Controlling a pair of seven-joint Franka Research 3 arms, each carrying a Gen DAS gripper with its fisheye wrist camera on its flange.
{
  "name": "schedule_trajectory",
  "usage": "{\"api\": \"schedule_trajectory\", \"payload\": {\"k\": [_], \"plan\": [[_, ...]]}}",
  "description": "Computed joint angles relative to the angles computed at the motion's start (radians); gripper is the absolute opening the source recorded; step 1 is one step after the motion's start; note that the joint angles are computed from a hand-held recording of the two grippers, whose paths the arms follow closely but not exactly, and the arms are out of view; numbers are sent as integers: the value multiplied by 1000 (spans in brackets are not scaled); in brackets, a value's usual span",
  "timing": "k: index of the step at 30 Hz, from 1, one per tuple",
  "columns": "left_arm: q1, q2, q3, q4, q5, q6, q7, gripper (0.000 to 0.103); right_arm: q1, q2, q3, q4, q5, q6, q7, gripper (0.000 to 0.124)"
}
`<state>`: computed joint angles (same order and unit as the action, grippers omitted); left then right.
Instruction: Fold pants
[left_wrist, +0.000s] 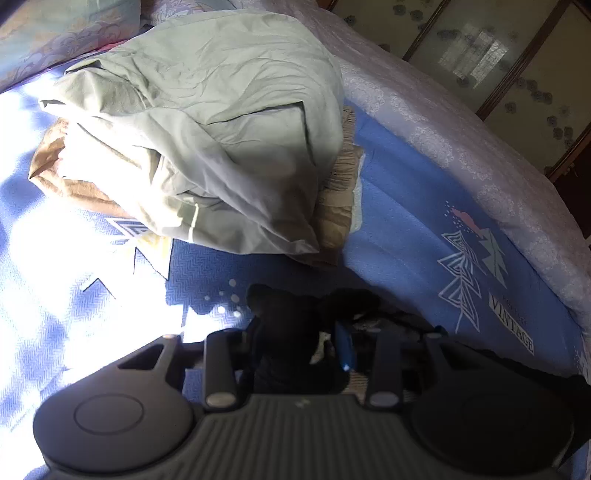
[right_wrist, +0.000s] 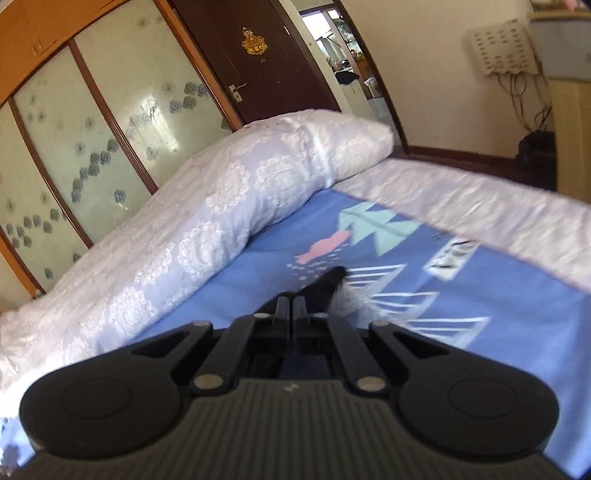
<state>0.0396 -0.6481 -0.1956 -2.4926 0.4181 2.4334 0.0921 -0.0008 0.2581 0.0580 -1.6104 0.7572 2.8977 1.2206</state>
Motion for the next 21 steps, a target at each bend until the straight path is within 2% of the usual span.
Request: {"api": "schedule_trajectory", "payload": {"k": [3, 7, 10, 12, 13, 14, 16, 18, 19, 20, 21], "plan": [[-27, -29, 10, -16, -19, 16, 21, 35, -48, -148, -27, -183, 60, -30, -92, 3], [-66, -60, 19, -29, -50, 24, 80, 34, -72, -337, -130, -430, 71, -125, -119, 3], [-70, -37, 5, -4, -56, -19, 119, 34, -104, -380, -174, -510, -147, -237, -16, 9], [-72, -26, 4, 4, -67, -26, 121, 34, -146, -390, -159, -553, -289, -158, 98, 10], [-70, -21, 0, 11, -66, -32, 121, 34, -136, -390, -177, -551, -273, -126, 102, 10], [-67, -17, -3, 17, -63, -38, 120, 34, -104, -381, -205, -531, -187, -103, 36, 10], [-64, -12, -7, 25, -59, -47, 118, 34, -63, -334, -209, -456, -89, -64, -101, 10], [-60, -7, -14, 34, -53, -60, 109, 34, -43, -242, -193, -326, -37, -117, -213, 16], [-58, -6, -17, 37, -50, -66, 102, 34, -42, -185, -177, -255, -48, -137, -211, 33], [-58, -6, -20, 38, -48, -69, 93, 34, -43, -122, -161, -177, -71, -168, -197, 57], [-55, 0, -20, 42, -46, -69, 84, 34, -45, -64, -147, -106, -97, -201, -179, 63]]}}
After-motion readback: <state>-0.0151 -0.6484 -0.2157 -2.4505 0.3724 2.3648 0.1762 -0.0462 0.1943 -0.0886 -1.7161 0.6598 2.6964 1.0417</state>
